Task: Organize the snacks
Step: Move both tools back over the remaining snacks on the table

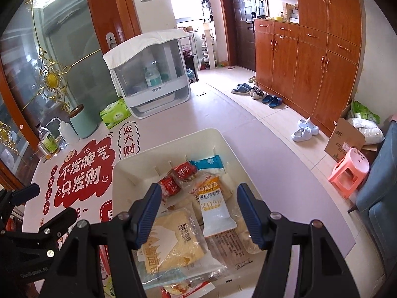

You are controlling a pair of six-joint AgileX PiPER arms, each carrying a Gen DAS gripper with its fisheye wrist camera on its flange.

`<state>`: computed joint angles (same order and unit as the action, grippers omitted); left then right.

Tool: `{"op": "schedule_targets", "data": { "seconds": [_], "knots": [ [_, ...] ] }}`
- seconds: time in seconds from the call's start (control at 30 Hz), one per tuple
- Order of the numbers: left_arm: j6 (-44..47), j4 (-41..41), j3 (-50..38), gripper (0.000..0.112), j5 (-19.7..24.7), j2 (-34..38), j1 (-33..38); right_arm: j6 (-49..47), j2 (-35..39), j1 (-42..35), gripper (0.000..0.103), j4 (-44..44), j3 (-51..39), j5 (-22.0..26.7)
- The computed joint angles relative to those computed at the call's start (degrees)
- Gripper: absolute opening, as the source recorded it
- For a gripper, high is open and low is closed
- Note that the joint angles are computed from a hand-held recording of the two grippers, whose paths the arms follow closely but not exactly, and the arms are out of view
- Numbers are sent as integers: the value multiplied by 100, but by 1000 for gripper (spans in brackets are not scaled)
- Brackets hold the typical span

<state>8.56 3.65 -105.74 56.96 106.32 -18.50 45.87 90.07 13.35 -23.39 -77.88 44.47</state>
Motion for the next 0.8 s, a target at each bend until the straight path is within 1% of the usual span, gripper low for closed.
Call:
{"op": "schedule_targets", "data": {
  "seconds": [0.23,0.4,0.8],
  "knots": [
    [2,31,773,93,-243,-527,261,245,-123,210,64,-125,77,28],
    [31,18,1149,93,-330,-812,552,367,-117,455,64,-212,11,57],
    [243,-134,1864,93,-486,-1296,1698,260,186,1203,64,-275,-553,189]
  ]
}}
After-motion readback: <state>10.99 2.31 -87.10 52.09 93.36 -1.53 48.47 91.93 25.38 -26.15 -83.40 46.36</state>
